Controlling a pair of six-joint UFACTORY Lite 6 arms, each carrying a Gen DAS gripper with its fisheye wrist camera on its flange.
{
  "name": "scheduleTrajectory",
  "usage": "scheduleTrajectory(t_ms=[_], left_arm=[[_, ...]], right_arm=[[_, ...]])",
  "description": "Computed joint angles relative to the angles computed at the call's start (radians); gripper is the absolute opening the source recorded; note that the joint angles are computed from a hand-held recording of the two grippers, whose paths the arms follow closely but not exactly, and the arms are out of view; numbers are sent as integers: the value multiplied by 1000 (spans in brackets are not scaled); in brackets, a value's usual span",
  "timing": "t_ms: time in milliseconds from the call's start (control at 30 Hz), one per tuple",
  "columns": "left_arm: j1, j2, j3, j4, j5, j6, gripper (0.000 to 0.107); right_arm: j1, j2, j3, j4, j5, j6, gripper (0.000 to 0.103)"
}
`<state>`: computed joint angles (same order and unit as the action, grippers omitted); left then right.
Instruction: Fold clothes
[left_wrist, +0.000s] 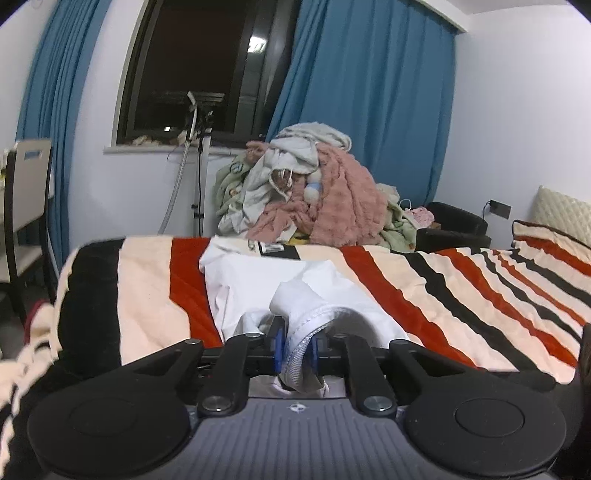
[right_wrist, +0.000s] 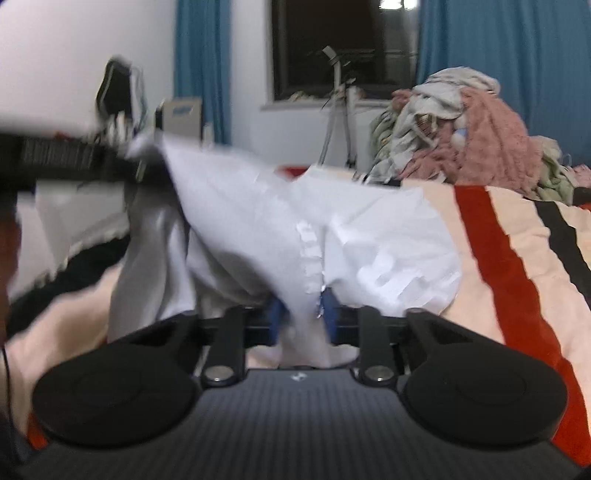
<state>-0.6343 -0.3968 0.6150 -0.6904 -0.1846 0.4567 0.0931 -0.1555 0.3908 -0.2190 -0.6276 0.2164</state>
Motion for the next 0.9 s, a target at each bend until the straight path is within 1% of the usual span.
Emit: scheduleTrajectory(t_ms=[67,100,133,300,400,467,567,700,767,800,867,900], left_arm=[[-6,52,30,119,9,-134,16],[-15,66,32,156,5,-173,20],[-30,82,35,157,-3,-172,24],[-142,143,41,-24,-75,54,35],[-212,180,39,-141,-141,199,36],[-249,195,28,-158,-204,230,38],[-303,215,10,-172,-303,263,40],[-340,206,-22,-138,-386,232,40],[-365,205,-39,-148,-444,219,40],[-371,207,-44,-145,-466,199,40],[-364,207,-41,-132,-479,154,40],[-349,221,-29,-106,-482,108,40]], right_arm=[[-60,-23,11,-76,6,86,20],[-96,-18,26,-107,1,116,19],[-133,-12,42,-139,-3,149,17],[-320,36,130,-350,-21,413,15],[-389,93,189,-413,-11,503,15],[-426,116,220,-482,19,573,15],[-465,174,276,-623,55,734,16],[-473,245,327,-787,103,913,17],[-473,260,338,-853,115,970,17],[-473,267,344,-887,121,999,19],[-472,281,355,-956,131,1058,24],[-474,281,356,-986,132,1079,29]])
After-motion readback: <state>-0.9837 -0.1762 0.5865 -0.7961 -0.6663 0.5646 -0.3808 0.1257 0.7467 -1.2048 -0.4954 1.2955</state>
